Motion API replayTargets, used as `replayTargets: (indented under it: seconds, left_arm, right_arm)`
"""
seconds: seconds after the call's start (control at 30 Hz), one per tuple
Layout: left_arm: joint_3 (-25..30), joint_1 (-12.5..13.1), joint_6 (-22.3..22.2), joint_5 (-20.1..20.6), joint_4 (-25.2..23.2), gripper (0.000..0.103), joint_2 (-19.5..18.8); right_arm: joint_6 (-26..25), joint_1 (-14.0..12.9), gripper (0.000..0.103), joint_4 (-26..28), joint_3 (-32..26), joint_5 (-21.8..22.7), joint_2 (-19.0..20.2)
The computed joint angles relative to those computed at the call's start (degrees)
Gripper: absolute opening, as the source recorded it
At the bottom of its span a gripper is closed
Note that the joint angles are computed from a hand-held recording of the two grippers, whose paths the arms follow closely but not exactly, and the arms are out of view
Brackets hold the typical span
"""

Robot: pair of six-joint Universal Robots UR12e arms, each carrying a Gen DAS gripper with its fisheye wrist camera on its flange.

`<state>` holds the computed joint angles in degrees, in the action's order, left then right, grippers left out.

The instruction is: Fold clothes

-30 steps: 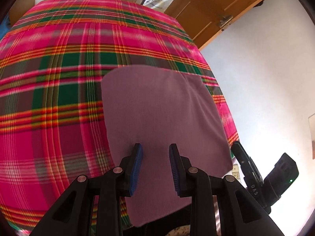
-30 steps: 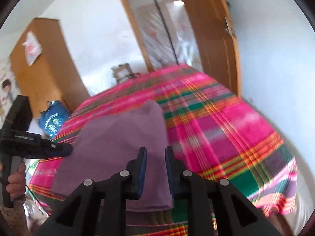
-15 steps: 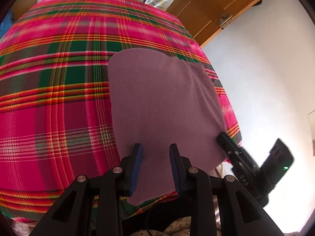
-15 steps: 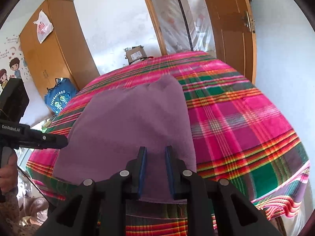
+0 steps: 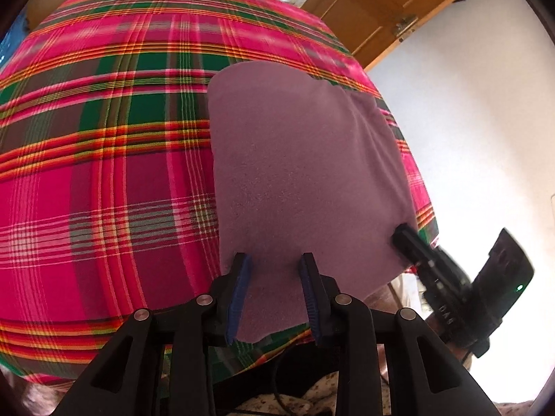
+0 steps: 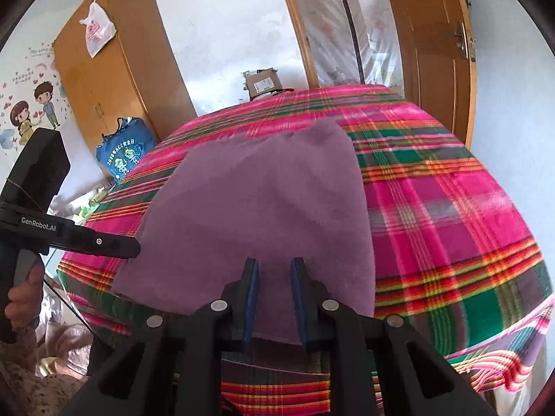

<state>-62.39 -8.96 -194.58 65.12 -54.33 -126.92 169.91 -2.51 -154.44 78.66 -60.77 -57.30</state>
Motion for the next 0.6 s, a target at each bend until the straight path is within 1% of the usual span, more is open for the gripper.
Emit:
replayTargets:
  seconds: [0.03,0.07,0.1,0.13,0.17,0.23,0.27,0.33,0.37,0.43,0.47,0.5,0.53,0.57,0.6]
  left_arm:
    - [0.07,0.14,-0.18,-0.51,0.21,0.032,-0.10]
    - [0.13,0.29,-0.41,-1.08,0.48,0.032,-0.21]
    - [-0.35,0.58,-1.06,-1.77,1.47,0.033,-0.07]
    - [-0.86,0.89,-1.75,-2.47,2.53,0.034,0.09]
    - [-1.28,1.15,-2.96,-2.64,3.74,0.040,0.19]
    - [-1.97,1.55,-5.22,-2.47,6.15,0.044,0.34]
    - [-1.93,1.65,-5.57,-2.10,6.64,0.047,0.29]
    - [-0.90,1.89,-6.21,-2.49,6.00,0.048,-0.42]
    - [-0.40,2.13,-6.96,-3.72,5.62,0.048,-0.92]
    - [0.04,2.51,-8.60,-5.29,5.89,0.049,-1.53]
    - [0.35,2.62,-8.85,-5.90,6.18,0.053,-1.93]
    - [0.86,2.69,-8.80,-6.96,5.31,0.054,-2.32]
    - [1.39,2.76,-8.70,-8.06,4.32,0.054,-2.71]
    - [1.92,2.83,-8.58,-9.16,3.32,0.054,-3.10]
    - [1.99,3.10,-9.33,-10.34,3.31,0.054,-3.33]
  right_arm:
    - [0.29,-0.12,0.021,-0.58,-0.11,-0.03,0.00]
    - [0.58,-0.23,0.024,-1.17,-0.23,-0.07,0.01]
    - [0.90,-0.36,0.028,-1.75,-0.35,-0.11,0.02]
    - [1.79,-0.62,0.029,-2.20,-0.58,0.17,0.14]
    - [2.70,-0.88,0.030,-2.64,-0.83,0.43,0.28]
    - [4.25,-1.47,0.031,-2.63,-1.59,0.49,0.70]
    - [5.01,-1.75,0.031,-2.58,-2.00,0.52,0.92]
    - [5.78,-2.19,0.032,-0.68,-3.15,1.48,1.59]
    - [6.15,-2.41,0.032,0.28,-3.73,1.96,1.92]
    - [6.57,-2.76,0.041,2.54,-5.15,3.23,2.80]
    - [6.69,-2.86,0.050,3.80,-6.03,4.03,3.35]
    - [6.74,-3.01,0.053,5.33,-7.02,5.33,3.97]
    - [6.75,-3.15,0.053,6.86,-8.02,6.59,4.59]
    - [6.74,-3.12,0.053,7.77,-8.66,6.78,5.00]
    - [6.73,-3.09,0.053,8.68,-9.32,6.98,5.42]
